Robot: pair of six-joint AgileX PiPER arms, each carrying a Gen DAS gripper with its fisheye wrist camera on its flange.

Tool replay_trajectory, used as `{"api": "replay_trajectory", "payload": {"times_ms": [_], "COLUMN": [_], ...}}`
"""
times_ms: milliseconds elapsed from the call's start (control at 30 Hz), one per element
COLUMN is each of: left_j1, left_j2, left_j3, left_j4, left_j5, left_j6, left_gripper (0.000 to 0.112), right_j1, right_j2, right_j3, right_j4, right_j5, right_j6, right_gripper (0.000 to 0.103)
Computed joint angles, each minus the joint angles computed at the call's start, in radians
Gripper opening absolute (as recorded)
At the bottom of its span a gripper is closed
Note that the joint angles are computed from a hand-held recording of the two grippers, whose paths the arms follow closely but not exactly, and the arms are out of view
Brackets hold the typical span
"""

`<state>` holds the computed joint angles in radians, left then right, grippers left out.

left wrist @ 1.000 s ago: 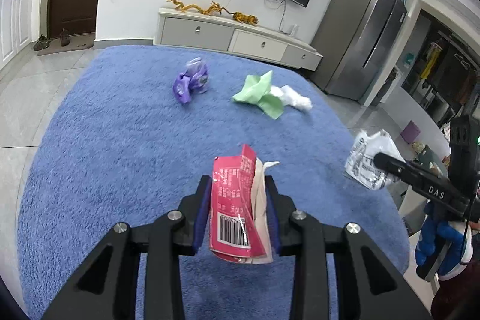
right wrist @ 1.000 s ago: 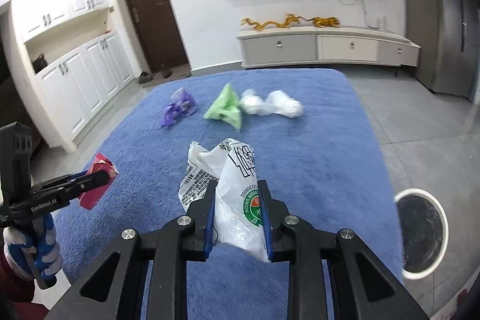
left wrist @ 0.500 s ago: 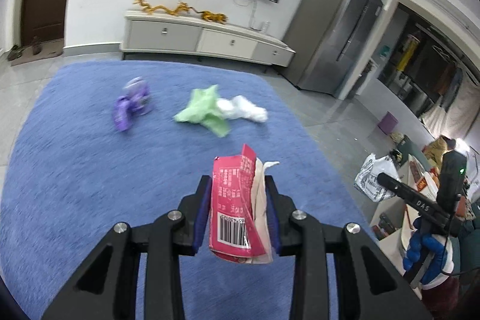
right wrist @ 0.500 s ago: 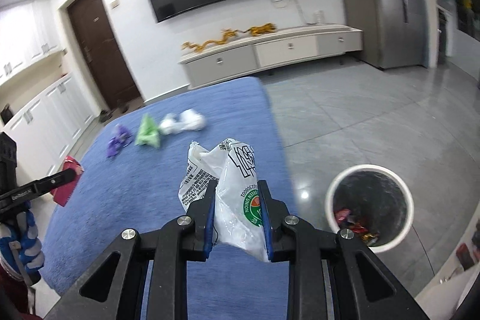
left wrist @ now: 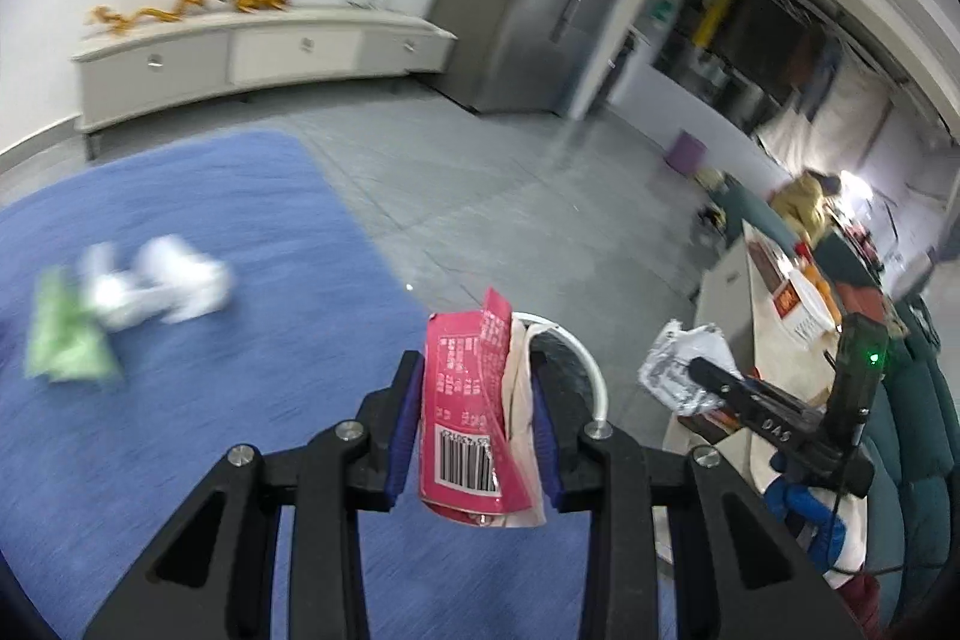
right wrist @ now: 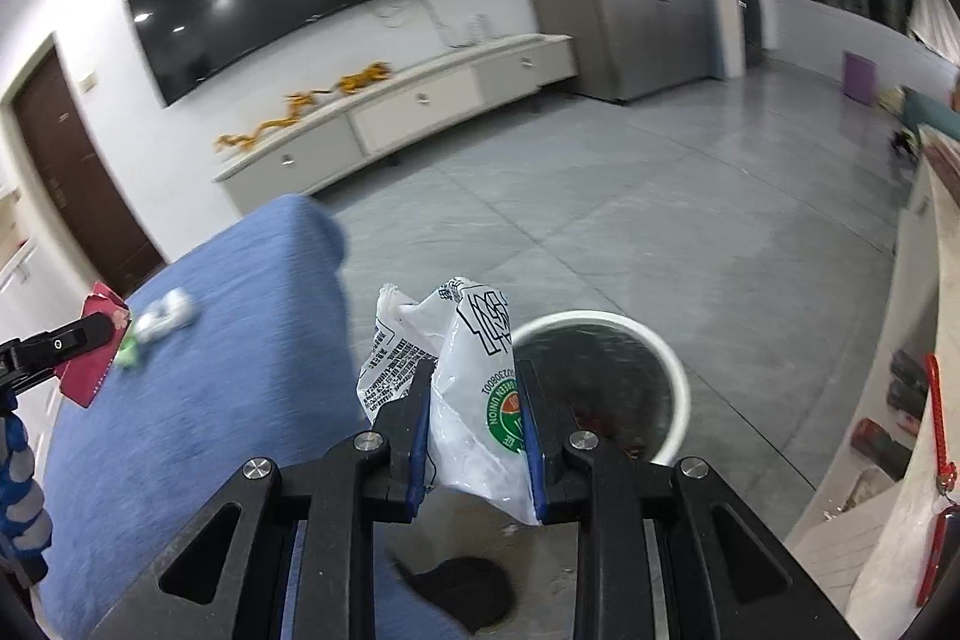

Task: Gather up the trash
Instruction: 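Carry both wrappers over the trash bin and open both tools to drop them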

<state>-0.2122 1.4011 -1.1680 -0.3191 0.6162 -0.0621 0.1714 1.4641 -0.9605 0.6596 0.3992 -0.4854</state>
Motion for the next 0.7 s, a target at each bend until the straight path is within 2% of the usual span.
{"api": "replay_trajectory", "payload": {"times_ms": [100, 233, 433, 467, 500, 533, 567, 600, 700], "left_j1": [-0.068, -0.114, -0.143, -0.142, -0.141, -0.142, -0.145, -0.147, -0.144], "left_j2": [0.173, 0.408, 0.704, 0.738, 0.769, 0.804, 0.840, 0.862, 0.883], "left_j3": [-0.150, -0.381, -0.707, -0.751, -0.788, -0.835, -0.883, -0.912, -0.940], "left_j4": [0.031, 0.029, 0.027, 0.014, -0.006, -0.018, -0.021, -0.025, -0.036], "left_j5": [0.005, 0.048, 0.148, 0.167, 0.181, 0.201, 0.218, 0.223, 0.229], "left_j6": [-0.047, -0.077, -0.113, -0.111, -0.102, -0.100, -0.106, -0.109, -0.098], "left_gripper": [0.032, 0.032, 0.035, 0.036, 0.037, 0.043, 0.054, 0.058, 0.059], "right_j1": [-0.052, -0.092, -0.112, -0.113, -0.114, -0.118, -0.120, -0.120, -0.115], "right_j2": [0.082, 0.233, 0.436, 0.461, 0.494, 0.513, 0.536, 0.555, 0.597], "right_j3": [-0.039, -0.135, -0.283, -0.302, -0.326, -0.339, -0.356, -0.379, -0.423], "right_j4": [0.040, 0.041, -0.020, -0.024, -0.025, -0.025, -0.034, -0.057, -0.128], "right_j5": [-0.001, 0.002, 0.014, 0.014, 0.014, 0.015, 0.016, 0.024, 0.038], "right_j6": [-0.039, -0.034, 0.041, 0.048, 0.057, 0.056, 0.062, 0.082, 0.139], "right_gripper": [0.024, 0.024, 0.027, 0.033, 0.043, 0.047, 0.050, 0.050, 0.051]}}
